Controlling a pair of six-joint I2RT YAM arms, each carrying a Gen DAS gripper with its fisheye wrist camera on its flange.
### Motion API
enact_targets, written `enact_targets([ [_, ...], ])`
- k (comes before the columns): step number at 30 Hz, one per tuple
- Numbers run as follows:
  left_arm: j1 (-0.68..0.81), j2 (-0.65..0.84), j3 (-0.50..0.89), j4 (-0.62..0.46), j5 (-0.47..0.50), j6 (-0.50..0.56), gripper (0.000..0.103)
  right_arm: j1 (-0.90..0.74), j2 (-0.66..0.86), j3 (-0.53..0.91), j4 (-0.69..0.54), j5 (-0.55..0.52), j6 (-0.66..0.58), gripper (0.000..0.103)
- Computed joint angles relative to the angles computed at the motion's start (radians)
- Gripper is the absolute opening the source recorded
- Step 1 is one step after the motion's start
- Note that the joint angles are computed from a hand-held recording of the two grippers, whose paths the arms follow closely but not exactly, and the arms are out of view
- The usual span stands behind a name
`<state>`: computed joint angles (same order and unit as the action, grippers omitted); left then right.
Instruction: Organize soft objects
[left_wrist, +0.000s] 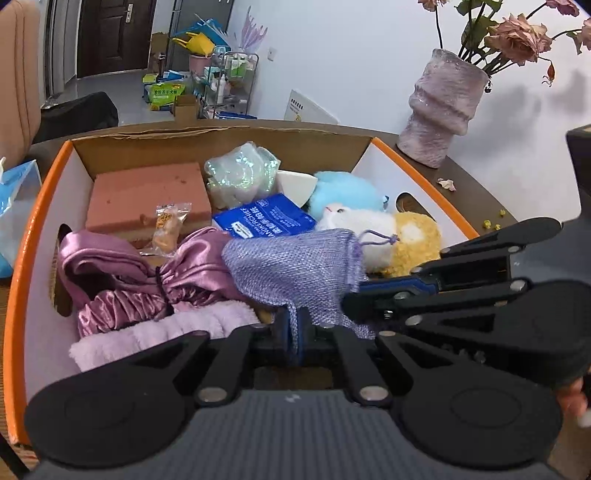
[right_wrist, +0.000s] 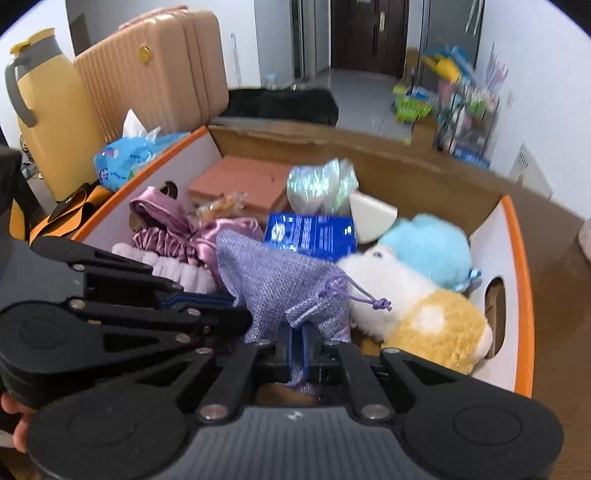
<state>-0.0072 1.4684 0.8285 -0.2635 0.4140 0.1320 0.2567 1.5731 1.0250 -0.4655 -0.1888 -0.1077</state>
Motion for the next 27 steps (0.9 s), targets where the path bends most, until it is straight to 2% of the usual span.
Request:
enact_targets([
  [3, 0.030, -0.050, 0.003, -0.043, 0.042, 0.033, 0.008, -0.054, -0.005, -0.004, -0.045, -0.059, 0.004, 0.005],
  [5, 0.047, -0.111, 0.005, -0.075, 0.041, 0.043, 0.008, -0.063, -0.028, -0.015, -0.047, -0.063, 0.015, 0.007],
  [10, 0.079, -0.265, 0.043, -0.169, 0.007, 0.039, 0.010, -0.024, -0.186, -0.003, -0.136, 0.010, 0.035, 0.029],
  [12, 0.106, -0.345, 0.065, -0.232, 0.011, 0.047, 0.016, 0.001, -0.264, 0.013, -0.184, 0.053, 0.040, 0.033],
  [14, 0.131, -0.429, 0.082, -0.283, 0.012, 0.053, 0.027, 0.034, -0.359, 0.029, -0.235, 0.108, 0.053, 0.040],
  [16, 0.168, -0.509, 0.093, -0.329, 0.023, 0.063, 0.029, 0.061, -0.450, 0.035, -0.274, 0.149, 0.066, 0.053],
  [17, 0.187, -0.562, 0.092, -0.349, 0.025, 0.065, 0.033, 0.080, -0.498, 0.034, -0.288, 0.171, 0.077, 0.056],
  [18, 0.204, -0.605, 0.087, -0.358, 0.032, 0.070, 0.037, 0.102, -0.549, 0.028, -0.299, 0.199, 0.090, 0.064],
  [19, 0.216, -0.659, 0.065, -0.351, 0.033, 0.073, 0.051, 0.123, -0.594, 0.014, -0.301, 0.231, 0.100, 0.073],
  [20, 0.231, -0.719, 0.032, -0.335, 0.038, 0.069, 0.066, 0.153, -0.651, -0.011, -0.294, 0.278, 0.120, 0.077],
  [22, 0.253, -0.829, -0.036, -0.313, 0.037, 0.057, 0.072, 0.204, -0.752, -0.078, -0.254, 0.364, 0.153, 0.081],
  [23, 0.269, -0.888, -0.075, -0.299, 0.047, 0.054, 0.078, 0.234, -0.833, -0.143, -0.200, 0.406, 0.158, 0.081],
  [24, 0.294, -0.955, -0.120, -0.278, 0.062, 0.043, 0.083, 0.259, -0.914, -0.217, -0.134, 0.442, 0.157, 0.085],
  [25, 0.315, -1.024, -0.167, -0.250, 0.074, 0.020, 0.093, 0.303, -0.996, -0.295, -0.063, 0.503, 0.158, 0.091],
  [26, 0.332, -1.088, -0.209, -0.225, 0.078, -0.001, 0.098, 0.371, -1.078, -0.371, 0.003, 0.599, 0.160, 0.092],
  [27, 0.328, -1.153, -0.249, -0.202, 0.054, -0.024, 0.098, 0.440, -1.124, -0.412, 0.032, 0.691, 0.166, 0.093],
])
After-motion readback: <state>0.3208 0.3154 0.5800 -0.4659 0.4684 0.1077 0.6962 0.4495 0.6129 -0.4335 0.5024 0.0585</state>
